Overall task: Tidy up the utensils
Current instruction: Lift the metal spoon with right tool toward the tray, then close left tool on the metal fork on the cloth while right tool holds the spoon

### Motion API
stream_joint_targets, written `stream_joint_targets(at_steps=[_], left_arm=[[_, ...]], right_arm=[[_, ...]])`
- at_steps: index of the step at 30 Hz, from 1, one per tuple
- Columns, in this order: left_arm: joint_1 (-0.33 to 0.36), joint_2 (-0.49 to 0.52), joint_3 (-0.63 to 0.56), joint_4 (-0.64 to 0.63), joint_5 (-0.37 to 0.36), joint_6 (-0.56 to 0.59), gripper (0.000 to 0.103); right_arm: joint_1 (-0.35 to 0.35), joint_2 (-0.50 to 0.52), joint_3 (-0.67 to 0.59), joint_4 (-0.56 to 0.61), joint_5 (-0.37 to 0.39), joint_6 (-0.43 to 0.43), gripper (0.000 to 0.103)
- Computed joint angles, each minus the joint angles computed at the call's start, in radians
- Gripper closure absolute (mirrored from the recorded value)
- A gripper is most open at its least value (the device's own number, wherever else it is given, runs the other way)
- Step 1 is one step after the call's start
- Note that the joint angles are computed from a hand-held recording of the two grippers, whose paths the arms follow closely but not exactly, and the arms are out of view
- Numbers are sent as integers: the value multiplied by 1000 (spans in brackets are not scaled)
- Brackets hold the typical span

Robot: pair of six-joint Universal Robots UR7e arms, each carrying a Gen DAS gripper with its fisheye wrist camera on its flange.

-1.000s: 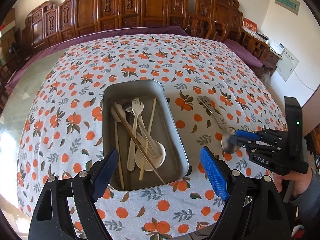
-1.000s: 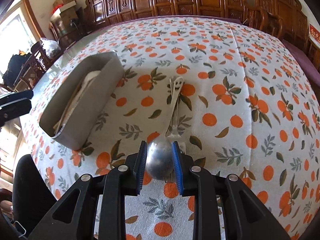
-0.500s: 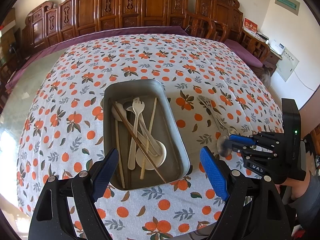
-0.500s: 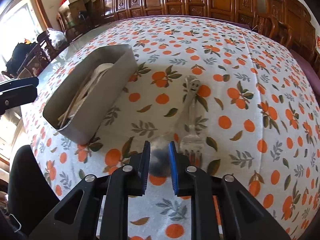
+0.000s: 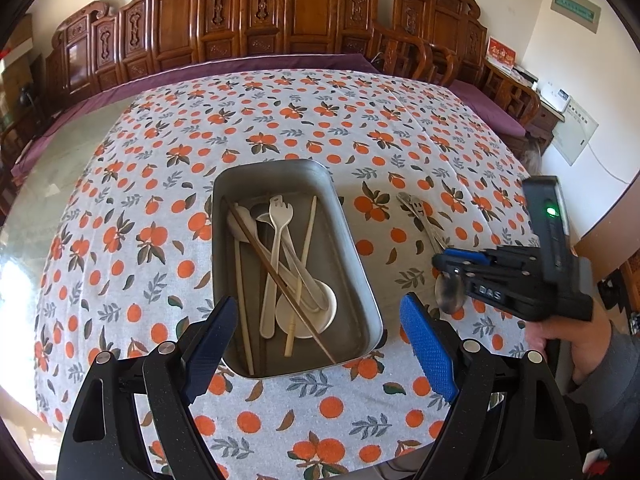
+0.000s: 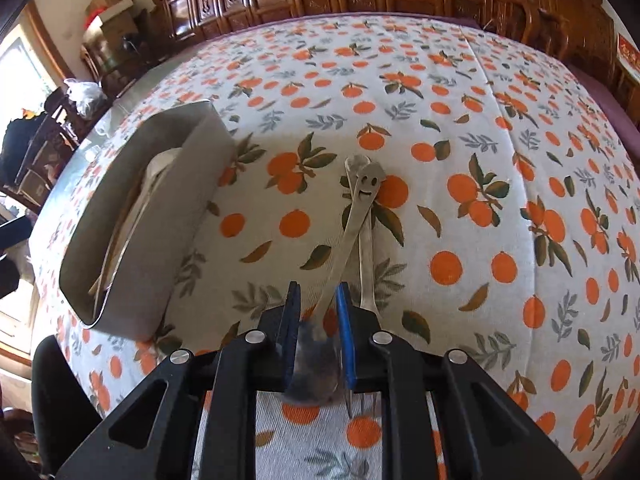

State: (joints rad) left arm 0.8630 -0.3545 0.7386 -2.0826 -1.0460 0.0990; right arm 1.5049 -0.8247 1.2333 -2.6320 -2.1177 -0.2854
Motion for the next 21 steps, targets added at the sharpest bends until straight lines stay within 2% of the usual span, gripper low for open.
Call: stream_joint_targets(at_steps=[5,6,8,11,21], left_arm=[[-1,6,-9,8,-1,1,23],[-1,7,-11,9,-2,0,23],[-3,10,-12,9,-2,1,23],[-9,16,-19,13,-1,2,23],[-37,80,-90,49,-2,7,23]], right_arm=[[18,56,-66,17,-77,-20,83],[21,63,-71,14,-93,-27,90],[23,69,-78,19,-104,-39,96],[21,50,-62,46,-67,-41,96],[17,-79,75,-45,27,-81,96]])
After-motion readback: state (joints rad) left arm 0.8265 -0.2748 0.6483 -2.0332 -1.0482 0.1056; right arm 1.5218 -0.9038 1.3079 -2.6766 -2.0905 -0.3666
